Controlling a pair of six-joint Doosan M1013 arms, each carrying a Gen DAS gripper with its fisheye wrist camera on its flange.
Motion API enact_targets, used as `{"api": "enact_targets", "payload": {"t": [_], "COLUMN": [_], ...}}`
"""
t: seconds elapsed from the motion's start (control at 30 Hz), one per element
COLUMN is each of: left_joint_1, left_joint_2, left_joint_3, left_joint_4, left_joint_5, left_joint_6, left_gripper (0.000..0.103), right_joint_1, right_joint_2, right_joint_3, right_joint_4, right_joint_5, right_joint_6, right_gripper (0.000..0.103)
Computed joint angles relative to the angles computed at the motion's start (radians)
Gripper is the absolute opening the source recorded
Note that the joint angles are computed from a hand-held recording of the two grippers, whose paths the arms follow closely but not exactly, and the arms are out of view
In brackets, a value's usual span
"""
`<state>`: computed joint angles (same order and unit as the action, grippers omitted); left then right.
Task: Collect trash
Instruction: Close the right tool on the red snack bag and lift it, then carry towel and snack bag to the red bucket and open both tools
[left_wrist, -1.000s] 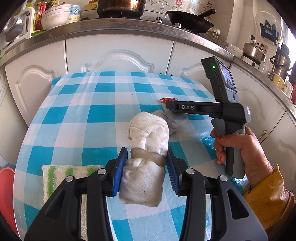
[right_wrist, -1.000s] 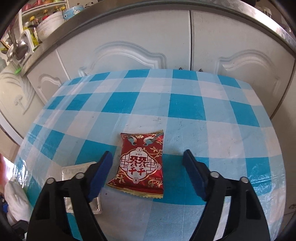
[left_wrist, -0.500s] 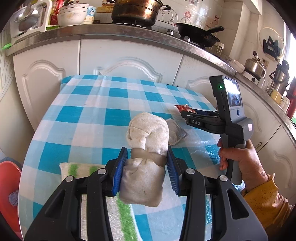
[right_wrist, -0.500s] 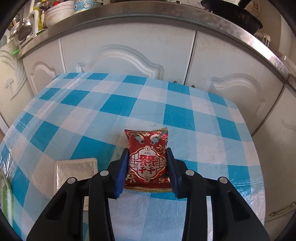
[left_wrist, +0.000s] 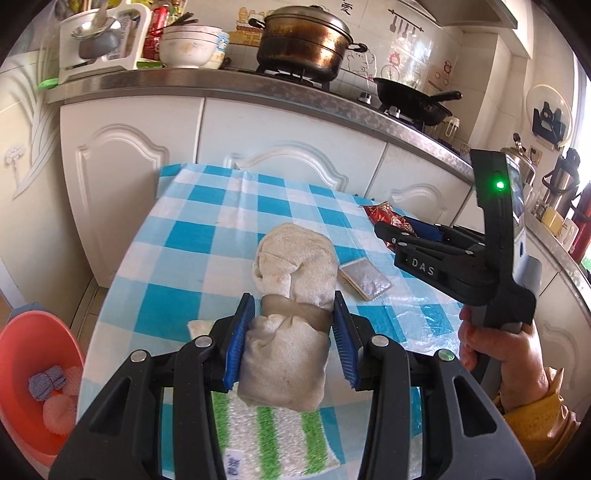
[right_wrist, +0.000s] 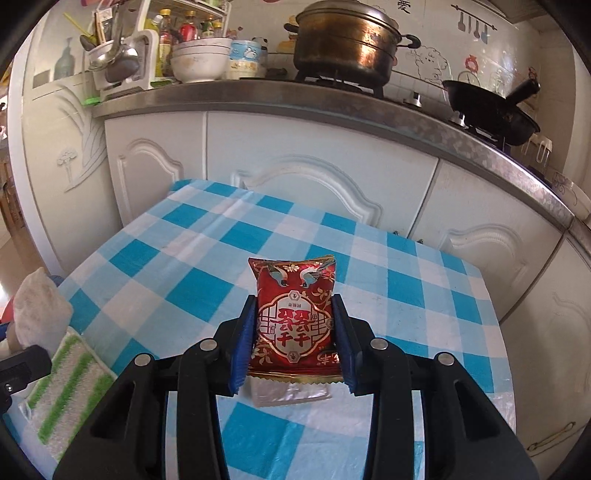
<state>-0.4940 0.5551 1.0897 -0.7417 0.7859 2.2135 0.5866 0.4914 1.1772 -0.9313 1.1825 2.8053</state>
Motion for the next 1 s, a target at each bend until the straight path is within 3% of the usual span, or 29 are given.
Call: {"api": "enact_targets", "payload": {"t": [0.5, 1.0], "left_joint_1": [0.080, 0.169], "left_joint_2": [-0.043, -0.055], "left_joint_3": [0.074, 0.133], "left_joint_4": [-0.045, 0.022], "left_joint_5": [-0.076, -0.148], "left_joint_6": [-0.010, -0.151], "left_gripper": [0.044, 0.043], "right_joint_1": [0.073, 0.115], "right_joint_2": [0.134, 0.323], "right_joint_3": [-0.249, -0.566], "right_joint_4": [0.002, 0.122], "right_joint_5": [0.017, 0.021], "right_joint_6": [-0.206, -0.506], "right_gripper": [0.040, 0.040]}}
